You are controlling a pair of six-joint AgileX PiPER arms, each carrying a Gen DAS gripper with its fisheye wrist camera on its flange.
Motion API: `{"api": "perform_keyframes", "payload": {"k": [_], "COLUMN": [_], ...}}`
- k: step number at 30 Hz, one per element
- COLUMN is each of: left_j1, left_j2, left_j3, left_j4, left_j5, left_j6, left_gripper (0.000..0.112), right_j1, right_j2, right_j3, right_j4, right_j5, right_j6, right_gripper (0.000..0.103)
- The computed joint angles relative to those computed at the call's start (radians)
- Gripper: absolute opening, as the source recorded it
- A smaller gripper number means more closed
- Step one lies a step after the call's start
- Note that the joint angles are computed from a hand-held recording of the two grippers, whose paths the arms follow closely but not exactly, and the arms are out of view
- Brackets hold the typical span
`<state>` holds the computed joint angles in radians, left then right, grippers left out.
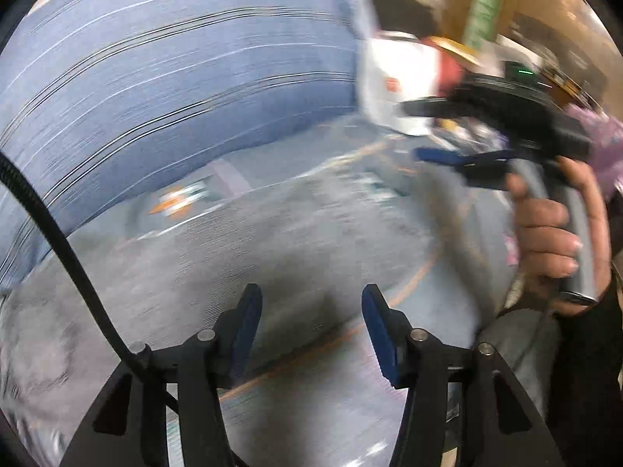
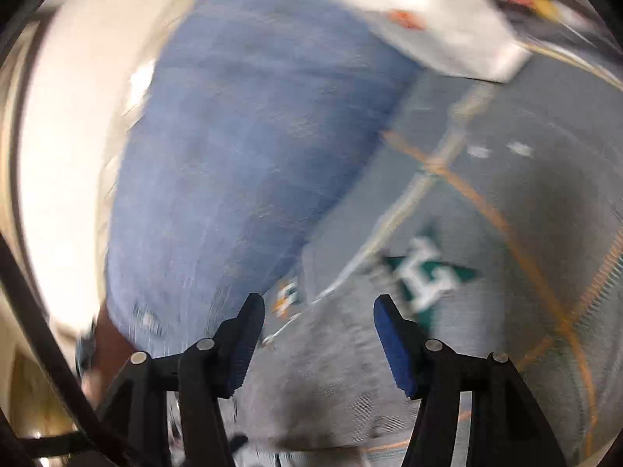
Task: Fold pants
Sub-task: 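Release and regrasp the folded jeans edge with the right tool, smoothing it flat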
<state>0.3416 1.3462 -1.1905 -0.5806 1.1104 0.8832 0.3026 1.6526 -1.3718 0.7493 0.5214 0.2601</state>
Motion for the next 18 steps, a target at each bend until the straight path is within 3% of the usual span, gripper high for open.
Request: {"api": "perform_keyframes", "payload": {"k": [2,5,7,10,11,16,18], "left_j1": [0.067,0.197,0.249,0.32,0.326,0.258,0.235], "left_j2": [0.024,0.092,0.136,0.153,0.158,0.14,0.138], "left_j3": [-0.01,-0.014,0.003,0.066,0.086,0.131,0.131], "left_j4": [0.019,0.017,0.006,-0.065,-0.071,0.002,0.015], "left_j5": [-0.02,-0.042,-0.053,-0.045,-0.046,-0.117,-0.126], "left_j6": [-0.004,0.014,0.03,0.128,0.142,0.099,0.079], "left_gripper": [0.054,0.054,0.054,0.054,0.054,0.054,0.058], "right_j1": [0.051,0.148,0.207,0.247,0.268,0.31,0.29], "right_j2": [0.035,0.136,0.226,0.302,0.319,0.366,0.344], "right_j3": [-0.055,-0.199,-0.322,-0.41,-0.425,-0.44,-0.383], "right_j4": [0.008,-0.161,-0.313,-0.373,-0.41,-0.577,-0.56], "right_j5": [0.014,0.083,0.175,0.281,0.299,0.399,0.377], "right_j6": [-0.04,0.11,0.247,0.299,0.332,0.535,0.506], "right_gripper": [0.062,0.062,0.055,0.042,0.036,0.036,0.036]}}
